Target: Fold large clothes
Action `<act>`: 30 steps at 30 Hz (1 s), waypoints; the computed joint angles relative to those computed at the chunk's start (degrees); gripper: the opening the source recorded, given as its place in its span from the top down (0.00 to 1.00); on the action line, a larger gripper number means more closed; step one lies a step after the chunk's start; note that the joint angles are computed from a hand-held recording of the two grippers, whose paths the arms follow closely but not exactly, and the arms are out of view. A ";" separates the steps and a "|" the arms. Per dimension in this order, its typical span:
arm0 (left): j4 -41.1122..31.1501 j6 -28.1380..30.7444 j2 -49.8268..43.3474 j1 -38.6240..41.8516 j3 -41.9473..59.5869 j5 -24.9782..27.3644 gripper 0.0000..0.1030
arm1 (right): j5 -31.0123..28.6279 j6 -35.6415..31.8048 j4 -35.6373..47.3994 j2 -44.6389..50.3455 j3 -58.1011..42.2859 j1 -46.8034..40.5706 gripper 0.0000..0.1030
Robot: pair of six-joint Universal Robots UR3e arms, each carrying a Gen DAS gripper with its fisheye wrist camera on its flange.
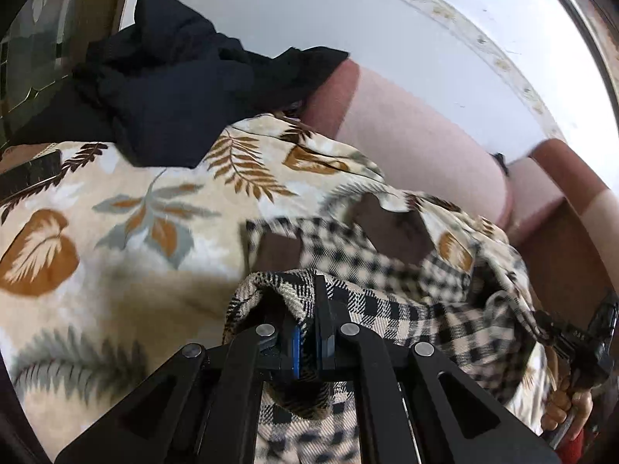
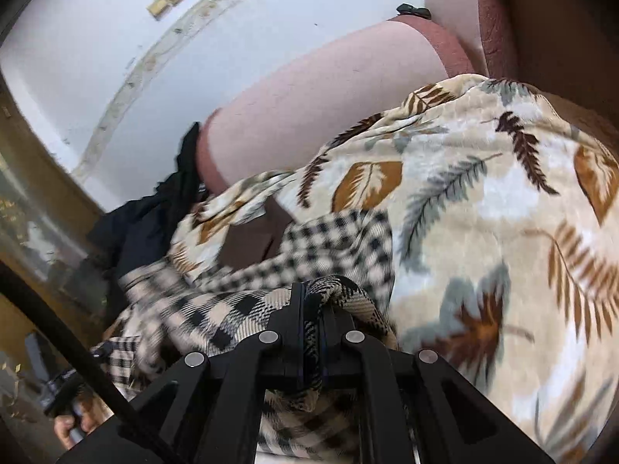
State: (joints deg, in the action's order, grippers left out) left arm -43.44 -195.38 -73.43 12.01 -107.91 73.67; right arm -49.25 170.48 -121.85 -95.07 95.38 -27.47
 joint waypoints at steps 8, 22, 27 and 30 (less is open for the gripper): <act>7.99 0.38 -17.66 -2.00 8.56 2.98 0.95 | -9.22 9.77 -10.25 23.30 -14.86 8.37 0.94; 18.04 -12.02 -25.16 10.00 5.84 -22.58 0.56 | -1.88 16.91 -11.21 36.30 -24.26 6.49 0.53; 23.42 -17.92 -24.31 11.62 3.39 -26.24 0.48 | -4.91 17.68 -17.44 32.77 -21.66 6.68 0.40; 23.53 -18.24 -23.51 11.83 3.60 -26.76 0.47 | -5.99 17.54 -19.35 30.65 -20.35 6.98 0.39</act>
